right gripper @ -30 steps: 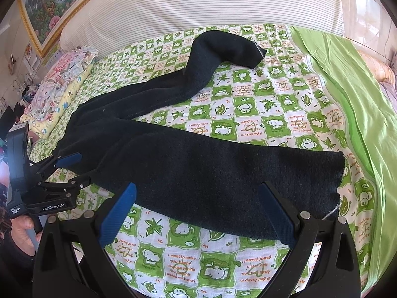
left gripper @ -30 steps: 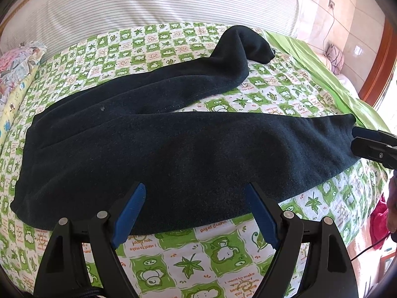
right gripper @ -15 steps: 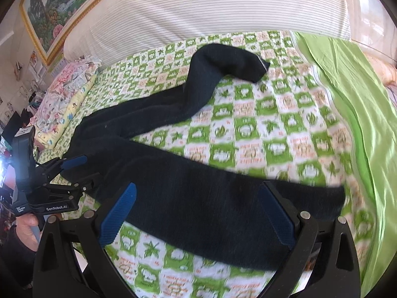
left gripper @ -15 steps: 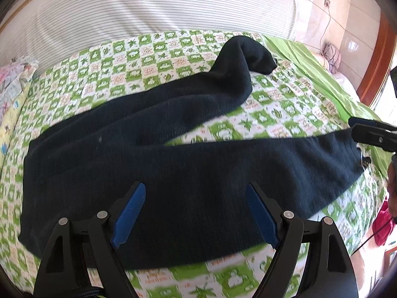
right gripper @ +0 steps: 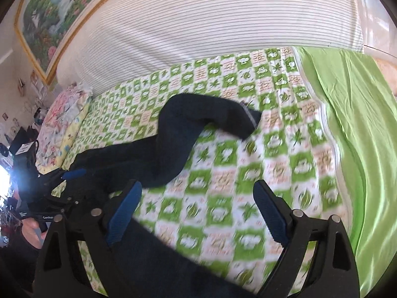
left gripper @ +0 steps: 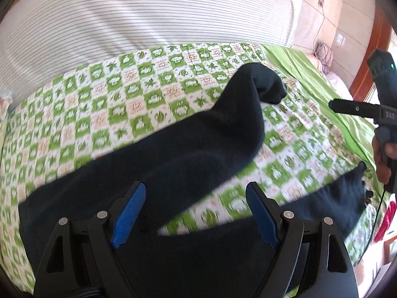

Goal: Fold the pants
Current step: 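Grasp the waistband corner with the right gripper while the left gripper grasps the other corner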

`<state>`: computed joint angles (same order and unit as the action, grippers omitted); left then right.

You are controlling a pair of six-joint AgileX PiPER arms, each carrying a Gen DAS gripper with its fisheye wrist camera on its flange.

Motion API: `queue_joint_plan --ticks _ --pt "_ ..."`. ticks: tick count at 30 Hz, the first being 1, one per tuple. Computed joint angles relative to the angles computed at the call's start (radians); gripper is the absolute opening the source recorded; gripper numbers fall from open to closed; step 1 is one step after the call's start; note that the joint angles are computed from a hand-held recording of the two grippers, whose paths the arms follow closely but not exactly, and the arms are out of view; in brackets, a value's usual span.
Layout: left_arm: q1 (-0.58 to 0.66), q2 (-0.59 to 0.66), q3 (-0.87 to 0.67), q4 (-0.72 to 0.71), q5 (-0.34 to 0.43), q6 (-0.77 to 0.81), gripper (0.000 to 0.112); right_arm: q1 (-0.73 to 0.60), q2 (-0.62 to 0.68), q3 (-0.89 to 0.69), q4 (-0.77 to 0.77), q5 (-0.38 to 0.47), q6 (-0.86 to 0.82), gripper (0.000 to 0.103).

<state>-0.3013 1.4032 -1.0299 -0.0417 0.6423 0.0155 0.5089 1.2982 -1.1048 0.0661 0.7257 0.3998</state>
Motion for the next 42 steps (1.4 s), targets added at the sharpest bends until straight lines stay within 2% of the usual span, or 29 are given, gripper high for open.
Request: queue_joint_plan --ticks 10,13,17,18,20,22,23,24,26,29,32,38,42 --pt "0.061 0.331 -0.322 -0.076 0.07 0.227 0.083 -0.205 0.27 -0.24 0.103 0.066 -0.313 0.086" --pt "0.085 0.457 -0.45 -0.117 0.123 0.31 0.083 -0.265 0.36 -0.31 0.165 0.099 -0.413 0.085" --pt "0.096 0.643 -0.671 -0.134 0.257 0.377 0.083 -0.3 0.455 -0.387 0.241 0.116 -0.523 0.083" --pt "0.098 0.696 -0.736 -0.132 0.306 0.381 0.084 -0.303 0.482 -0.413 0.259 0.131 -0.545 0.077" --pt "0.109 0.769 -0.825 -0.157 0.382 0.387 0.085 -0.304 0.527 -0.461 0.277 0.173 -0.569 0.056" --pt "0.132 0.789 -0.859 -0.223 0.417 0.416 0.072 -0.305 0.551 -0.486 0.284 0.212 -0.568 0.012" --pt "0.138 0.783 -0.858 -0.247 0.427 0.43 0.047 -0.301 0.544 -0.478 0.275 0.212 -0.56 0.005" --pt "0.144 0.77 -0.848 -0.268 0.432 0.444 0.021 -0.294 0.53 -0.463 0.26 0.202 -0.55 0.005" --pt "0.134 0.723 -0.794 -0.254 0.414 0.441 0.006 -0.284 0.475 -0.404 0.239 0.166 -0.538 0.003" --pt "0.12 0.624 -0.676 -0.264 0.363 0.474 0.004 -0.273 0.372 -0.307 0.182 0.118 -0.483 0.003" --pt "0.108 0.485 -0.526 -0.303 0.317 0.517 0.003 -0.262 0.273 -0.24 0.12 0.108 -0.413 0.003" --pt "0.087 0.232 -0.269 -0.374 0.274 0.555 0.003 -0.222 0.027 -0.085 0.016 0.151 -0.3 0.003" --pt "0.05 0.102 -0.136 -0.4 0.259 0.546 0.003 -0.139 -0.113 0.003 -0.085 0.191 -0.184 0.003"
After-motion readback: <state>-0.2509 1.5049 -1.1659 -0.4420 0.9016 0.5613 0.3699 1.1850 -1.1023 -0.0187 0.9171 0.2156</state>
